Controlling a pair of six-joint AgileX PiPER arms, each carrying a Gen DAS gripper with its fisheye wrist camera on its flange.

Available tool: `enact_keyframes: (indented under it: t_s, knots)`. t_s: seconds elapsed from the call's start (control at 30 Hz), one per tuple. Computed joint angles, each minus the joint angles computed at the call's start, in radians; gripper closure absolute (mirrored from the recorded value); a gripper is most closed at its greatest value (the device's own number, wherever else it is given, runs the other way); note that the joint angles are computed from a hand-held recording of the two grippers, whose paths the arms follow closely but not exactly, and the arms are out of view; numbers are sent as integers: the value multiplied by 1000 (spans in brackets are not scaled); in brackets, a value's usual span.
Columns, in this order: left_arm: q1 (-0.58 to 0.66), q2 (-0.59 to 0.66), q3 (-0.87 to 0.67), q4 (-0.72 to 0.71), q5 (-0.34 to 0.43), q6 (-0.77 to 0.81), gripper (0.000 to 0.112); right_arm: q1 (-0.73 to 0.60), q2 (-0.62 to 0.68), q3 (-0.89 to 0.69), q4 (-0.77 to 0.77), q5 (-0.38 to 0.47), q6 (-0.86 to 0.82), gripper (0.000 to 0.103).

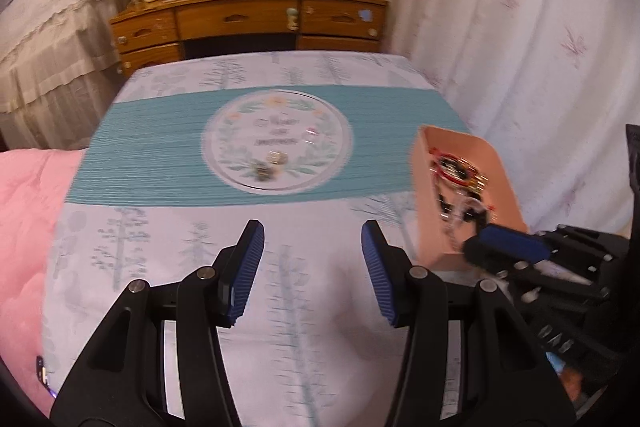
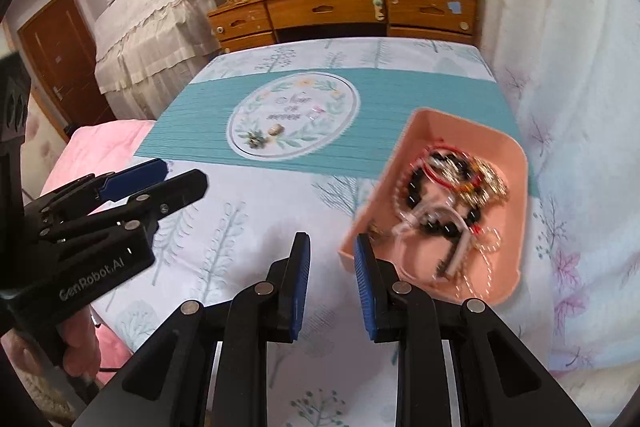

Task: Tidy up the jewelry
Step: 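Move the left gripper to the other gold earring while the right gripper reaches the pearl earring, then grasp the gold earring with the left gripper while the right gripper lines up on the pearl earring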

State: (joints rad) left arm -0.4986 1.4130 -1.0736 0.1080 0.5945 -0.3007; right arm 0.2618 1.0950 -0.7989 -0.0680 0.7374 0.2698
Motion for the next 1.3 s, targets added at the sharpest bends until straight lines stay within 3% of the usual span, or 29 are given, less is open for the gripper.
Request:
enact_keyframes:
  t_s: [0.23,0.4,0.57,0.77,1.0,1.3]
  knots:
    - [231,18,-42,-153,39,233,64,-30,203,-282,123,104,-111,80]
    - [354,152,-193,-327,149,425,64,-64,440,-566,143,211,-136,80]
    - [348,318,-361,-340,224,429,64,-92,727,-895,207,348,-148,80]
    - [306,560,-591,-379,336,386,64,-105,995,-1182,227,443,-101,80]
    - [258,730,-759,-311,387,286,64,-119,1108,-1219,258,421,-88,80]
    - [214,805,-842,-211,383,200,80,-127,1128,-1211,287,391,-114,80]
